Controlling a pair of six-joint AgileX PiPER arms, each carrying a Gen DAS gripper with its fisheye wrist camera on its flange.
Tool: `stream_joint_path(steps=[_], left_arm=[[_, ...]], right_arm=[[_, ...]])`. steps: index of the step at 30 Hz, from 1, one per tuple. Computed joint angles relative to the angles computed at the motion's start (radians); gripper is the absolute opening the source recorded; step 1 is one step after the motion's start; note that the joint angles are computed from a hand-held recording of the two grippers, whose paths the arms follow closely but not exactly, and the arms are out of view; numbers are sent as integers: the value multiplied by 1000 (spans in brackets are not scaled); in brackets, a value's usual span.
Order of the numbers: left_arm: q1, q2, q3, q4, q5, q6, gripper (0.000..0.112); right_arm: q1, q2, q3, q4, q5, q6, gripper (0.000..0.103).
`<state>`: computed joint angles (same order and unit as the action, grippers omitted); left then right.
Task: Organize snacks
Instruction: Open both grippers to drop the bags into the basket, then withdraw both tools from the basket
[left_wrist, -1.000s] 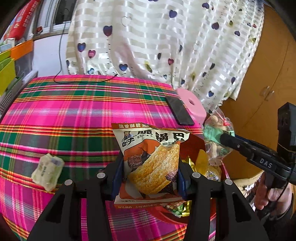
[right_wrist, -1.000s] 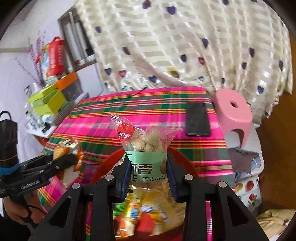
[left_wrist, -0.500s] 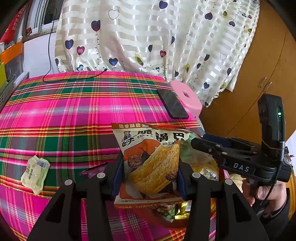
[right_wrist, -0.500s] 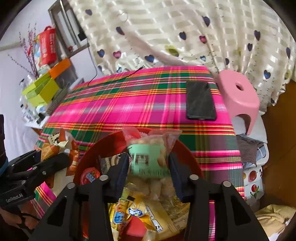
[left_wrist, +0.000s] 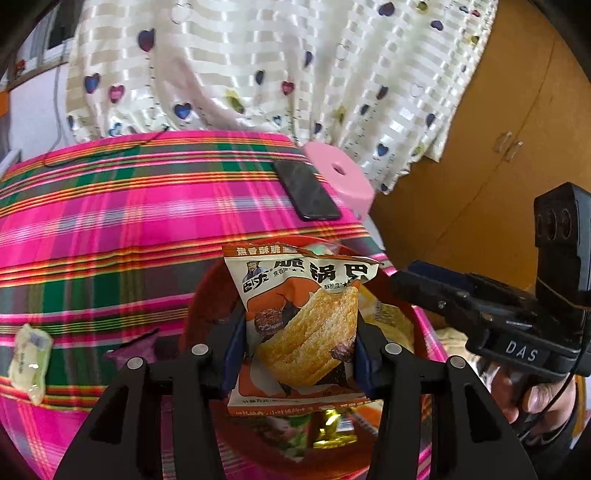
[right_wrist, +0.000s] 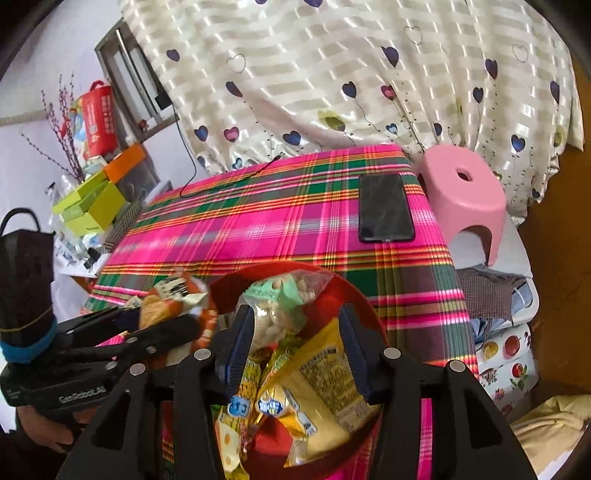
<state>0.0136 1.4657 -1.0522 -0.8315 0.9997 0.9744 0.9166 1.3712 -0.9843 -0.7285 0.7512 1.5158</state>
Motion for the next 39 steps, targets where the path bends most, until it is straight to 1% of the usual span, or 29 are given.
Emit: stream_joint_path(steps=[1,3,7,10,15,16,17,20,22,24,25,29,30,33,34,35,37,38,39], left_arm=[[-1,0,3,-4,4,3,53],[4,-7,18,-20,8,23,62],[32,-15,29,-55,6,61,63],[55,-25,20,-65,-11,67,63],[129,-17,3,-71,12,60,63],[149,-13,2,-72,22,63,63],[173,-11,2,-76,34,70,63],[238,-6,5,-73,55,88,63],[277,-1,6,-70,73,102,63],[314,2,9,-63,89,115,63],[331,3,9,-63,98,124,63],[398,10,-2,-63,134,157,63],[411,13,-6,-65,139,163,63],[451,34,-26,-68,160,175,63],[458,37,-28,-69,164,177,63],[469,45,-32,-70,169,183,63],[482,54,-35,-72,176,191,63],[486,60,-38,-72,180,194,63],[487,65,-40,-70,183,194,63]], right_arm=[[6,-7,9,-4,2,10,47],[15,-18,24,-11,7,30,47],[18,-26,37,-19,2,43,47],[30,-34,44,-28,1,55,47],[89,-35,37,-72,17,106,46],[110,-30,31,-85,22,116,42],[125,-20,20,-87,19,116,36],[171,29,-16,-77,3,107,26],[186,88,-57,-49,-28,74,24],[188,155,-106,-16,-55,26,23],[184,184,-132,1,-51,1,23],[138,277,-225,39,-5,-74,23],[126,287,-240,42,4,-84,23],[83,295,-252,84,-23,-129,23],[76,301,-268,101,-18,-141,23],[79,305,-284,103,-1,-146,23],[115,291,-299,34,32,-106,23],[124,288,-307,11,42,-95,23],[127,296,-328,2,70,-98,23]])
